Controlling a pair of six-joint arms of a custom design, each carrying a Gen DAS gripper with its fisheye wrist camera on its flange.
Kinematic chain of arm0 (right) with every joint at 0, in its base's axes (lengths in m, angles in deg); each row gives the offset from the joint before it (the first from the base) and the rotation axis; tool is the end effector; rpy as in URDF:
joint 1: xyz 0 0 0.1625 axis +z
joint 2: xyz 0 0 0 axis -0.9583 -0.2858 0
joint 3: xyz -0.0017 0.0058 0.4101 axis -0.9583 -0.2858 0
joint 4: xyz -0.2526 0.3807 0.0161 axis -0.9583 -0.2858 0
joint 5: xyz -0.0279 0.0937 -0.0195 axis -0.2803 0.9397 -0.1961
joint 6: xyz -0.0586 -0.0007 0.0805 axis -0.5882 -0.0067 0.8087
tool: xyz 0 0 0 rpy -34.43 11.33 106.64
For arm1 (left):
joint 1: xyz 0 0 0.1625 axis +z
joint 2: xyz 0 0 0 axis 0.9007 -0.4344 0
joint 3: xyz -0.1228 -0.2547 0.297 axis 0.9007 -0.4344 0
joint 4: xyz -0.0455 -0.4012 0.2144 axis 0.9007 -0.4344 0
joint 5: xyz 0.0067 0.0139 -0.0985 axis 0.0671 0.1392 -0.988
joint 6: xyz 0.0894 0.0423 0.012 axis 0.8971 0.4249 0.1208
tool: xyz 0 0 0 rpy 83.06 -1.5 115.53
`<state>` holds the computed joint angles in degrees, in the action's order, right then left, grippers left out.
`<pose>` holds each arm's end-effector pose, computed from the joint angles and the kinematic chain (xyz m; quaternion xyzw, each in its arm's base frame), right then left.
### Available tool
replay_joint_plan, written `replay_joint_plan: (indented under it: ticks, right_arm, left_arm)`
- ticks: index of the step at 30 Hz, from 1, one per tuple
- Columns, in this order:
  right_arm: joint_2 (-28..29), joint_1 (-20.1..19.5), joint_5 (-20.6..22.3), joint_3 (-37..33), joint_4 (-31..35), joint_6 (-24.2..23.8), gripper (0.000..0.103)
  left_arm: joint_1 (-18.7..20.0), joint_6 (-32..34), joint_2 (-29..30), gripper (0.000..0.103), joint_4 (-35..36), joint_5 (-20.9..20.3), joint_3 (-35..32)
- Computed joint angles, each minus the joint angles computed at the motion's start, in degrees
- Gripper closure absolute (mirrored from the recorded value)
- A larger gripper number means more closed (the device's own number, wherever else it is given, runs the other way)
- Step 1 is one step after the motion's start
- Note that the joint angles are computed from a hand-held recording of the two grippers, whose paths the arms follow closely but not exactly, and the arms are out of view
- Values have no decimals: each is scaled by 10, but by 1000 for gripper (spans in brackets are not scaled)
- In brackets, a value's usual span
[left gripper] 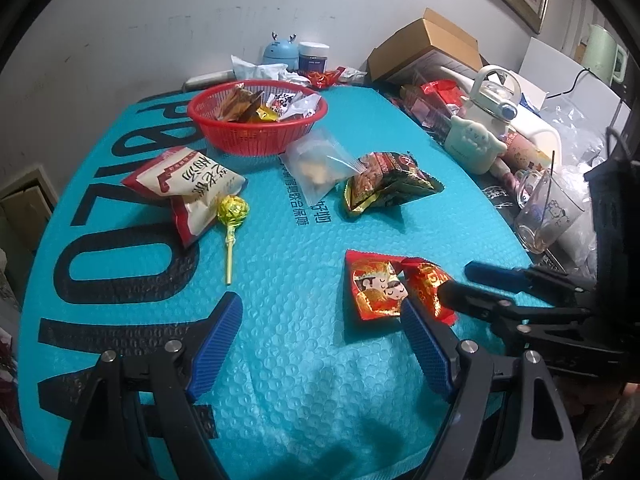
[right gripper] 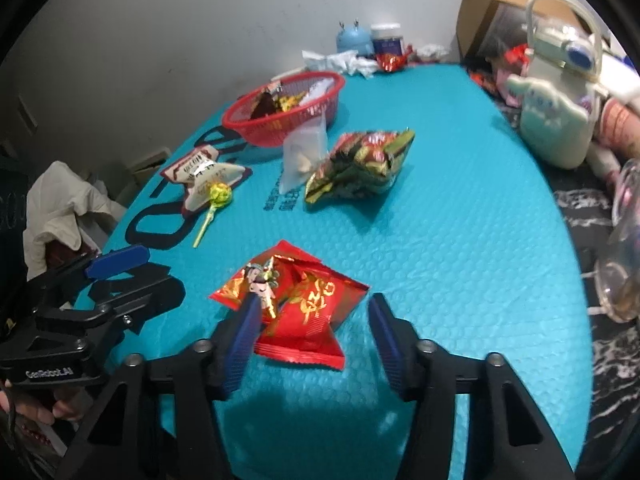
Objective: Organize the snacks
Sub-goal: 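Grasp the red candy packet with left tool while right tool grasps another red candy packet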
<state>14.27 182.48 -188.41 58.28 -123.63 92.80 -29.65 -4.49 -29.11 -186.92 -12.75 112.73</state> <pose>0.1850 -0.3345 0.1541 0.0007 -0.8841 0.3762 0.2771 -0.2818 -0.4092 0.1228 0.3793 0.8971 -0.1500 0.1695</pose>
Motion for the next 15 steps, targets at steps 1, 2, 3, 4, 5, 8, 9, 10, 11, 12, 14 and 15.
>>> replay_joint_plan:
  ticks: [1, 2, 3, 4, 5, 8, 9, 10, 11, 12, 14, 15]
  right_arm:
    - [-6, -10, 15, 2, 9, 1, 58]
    - [-10, -16, 25, 3, 14, 2, 60]
    - [-16, -24, 39, 7, 19, 3, 62]
    - [-23, -32, 55, 10, 21, 1, 64]
    - [-30, -36, 66, 13, 23, 0, 65]
    - [-40, -33, 56, 14, 34, -10, 66]
    - [-47, -31, 51, 15, 45, -14, 66]
    - [-49, -29, 47, 15, 45, -17, 66]
    - [-51, -27, 38, 16, 48, -19, 66]
    - [-53, -25, 33, 17, 51, -21, 66]
    - [-66, -29, 36, 23, 60, -21, 66]
    - [-73, -32, 40, 26, 62, -21, 66]
  left_arm:
    - [0, 0, 3, 22, 0, -1, -2]
    - [2, 1, 9, 22, 0, -4, -6]
    - [2, 3, 13, 22, -1, -7, -8]
    - [3, 5, 16, 22, -1, -11, -10]
    - [5, 7, 23, 22, 0, -17, -15]
    - [9, 9, 41, 22, 1, -32, -26]
    - [10, 10, 47, 22, 2, -35, -29]
    - [10, 10, 52, 22, 2, -38, -31]
    - [10, 10, 58, 22, 2, -40, -33]
    - [11, 10, 63, 22, 3, -44, -35]
    - [12, 10, 74, 22, 8, -51, -41]
    - [13, 11, 79, 22, 8, -53, -42]
